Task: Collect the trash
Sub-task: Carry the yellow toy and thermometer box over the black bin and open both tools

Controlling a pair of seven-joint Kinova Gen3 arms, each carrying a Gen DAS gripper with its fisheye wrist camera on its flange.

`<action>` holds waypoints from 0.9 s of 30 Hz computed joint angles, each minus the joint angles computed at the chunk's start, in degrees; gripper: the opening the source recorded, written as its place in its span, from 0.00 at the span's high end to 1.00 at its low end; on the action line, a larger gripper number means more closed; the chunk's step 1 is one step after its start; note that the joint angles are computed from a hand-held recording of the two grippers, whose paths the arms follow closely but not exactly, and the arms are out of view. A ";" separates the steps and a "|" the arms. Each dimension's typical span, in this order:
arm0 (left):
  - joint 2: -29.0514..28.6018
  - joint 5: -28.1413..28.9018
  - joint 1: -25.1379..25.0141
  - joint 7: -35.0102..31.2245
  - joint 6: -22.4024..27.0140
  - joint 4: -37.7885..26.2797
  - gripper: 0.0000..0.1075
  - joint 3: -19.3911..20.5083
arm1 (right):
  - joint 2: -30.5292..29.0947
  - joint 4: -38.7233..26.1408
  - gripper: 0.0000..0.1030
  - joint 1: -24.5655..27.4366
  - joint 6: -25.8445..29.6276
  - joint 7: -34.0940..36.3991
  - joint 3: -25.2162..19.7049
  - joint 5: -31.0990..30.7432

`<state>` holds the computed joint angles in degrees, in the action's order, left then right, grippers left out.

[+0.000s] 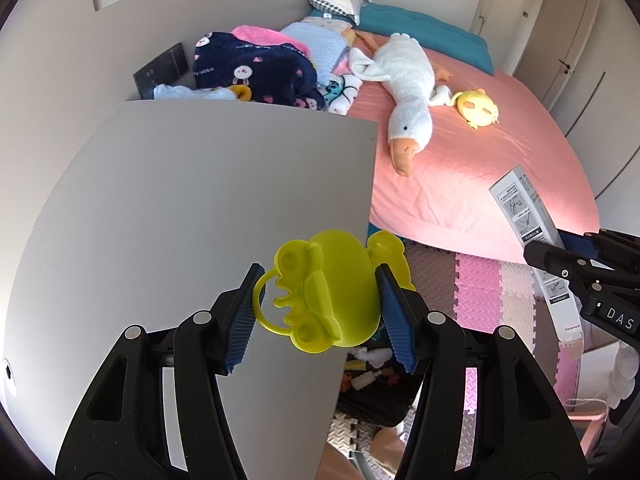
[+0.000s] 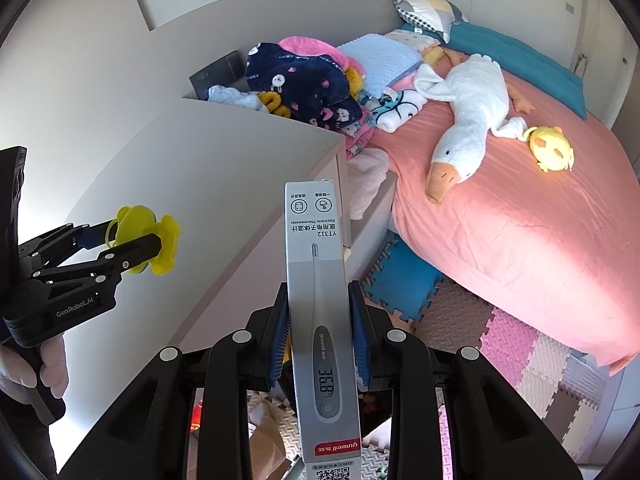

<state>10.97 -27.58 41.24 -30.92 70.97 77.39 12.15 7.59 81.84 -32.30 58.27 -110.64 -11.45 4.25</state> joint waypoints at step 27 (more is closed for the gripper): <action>5.52 1.21 8.27 -3.80 -1.47 -5.63 0.48 -0.19 | -11.66 13.19 0.71 6.62 -1.21 -6.54 -0.98 0.32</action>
<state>16.49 -26.37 49.51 -34.72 69.50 71.76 11.96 -4.07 95.03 -25.68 57.06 -117.18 -12.43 4.57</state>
